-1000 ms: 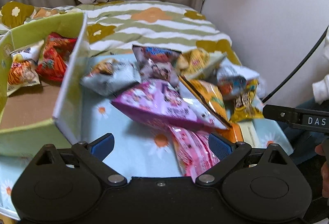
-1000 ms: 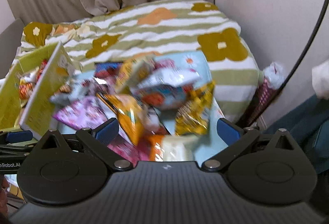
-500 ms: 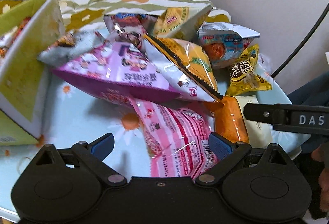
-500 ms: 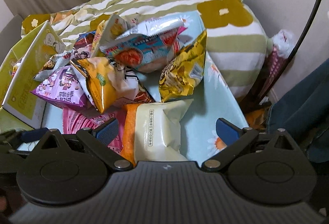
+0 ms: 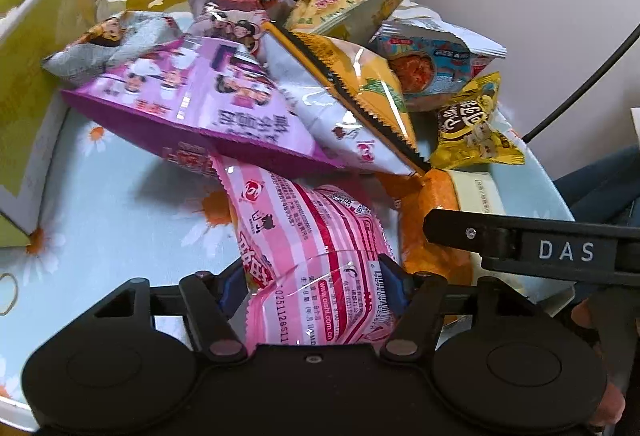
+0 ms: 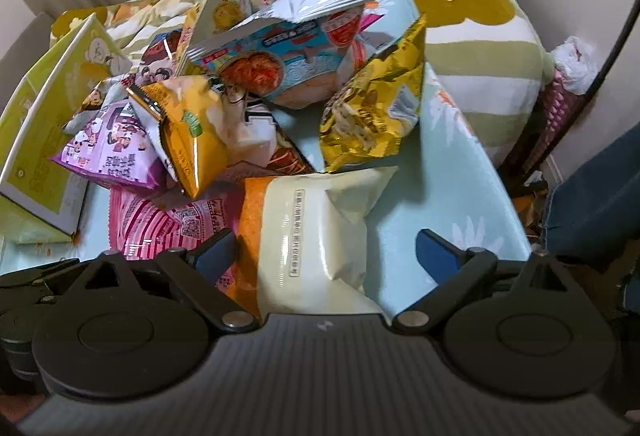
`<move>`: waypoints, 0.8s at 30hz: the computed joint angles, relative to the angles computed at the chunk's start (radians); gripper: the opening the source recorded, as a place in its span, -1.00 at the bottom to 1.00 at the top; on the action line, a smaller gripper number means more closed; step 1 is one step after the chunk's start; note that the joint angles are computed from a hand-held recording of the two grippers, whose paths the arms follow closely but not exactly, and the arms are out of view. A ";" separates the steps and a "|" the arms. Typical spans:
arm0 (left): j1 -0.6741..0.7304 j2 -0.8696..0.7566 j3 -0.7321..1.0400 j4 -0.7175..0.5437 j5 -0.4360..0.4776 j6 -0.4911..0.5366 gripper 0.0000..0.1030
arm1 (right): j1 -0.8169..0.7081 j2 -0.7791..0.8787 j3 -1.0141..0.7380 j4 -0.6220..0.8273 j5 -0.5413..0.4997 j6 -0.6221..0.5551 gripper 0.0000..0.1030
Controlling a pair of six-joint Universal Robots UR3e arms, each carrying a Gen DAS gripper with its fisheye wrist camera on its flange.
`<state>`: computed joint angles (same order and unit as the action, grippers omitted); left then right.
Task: Organize snacks
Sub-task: 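Grasp the pink wafer bag with left tool while right tool grasps orange-white bag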
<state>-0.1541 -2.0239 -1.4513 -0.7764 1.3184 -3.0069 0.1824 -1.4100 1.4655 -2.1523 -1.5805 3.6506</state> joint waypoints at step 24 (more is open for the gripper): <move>0.078 0.189 -0.163 0.033 0.009 0.033 0.34 | 0.048 0.041 -0.070 0.040 -0.033 -0.011 0.52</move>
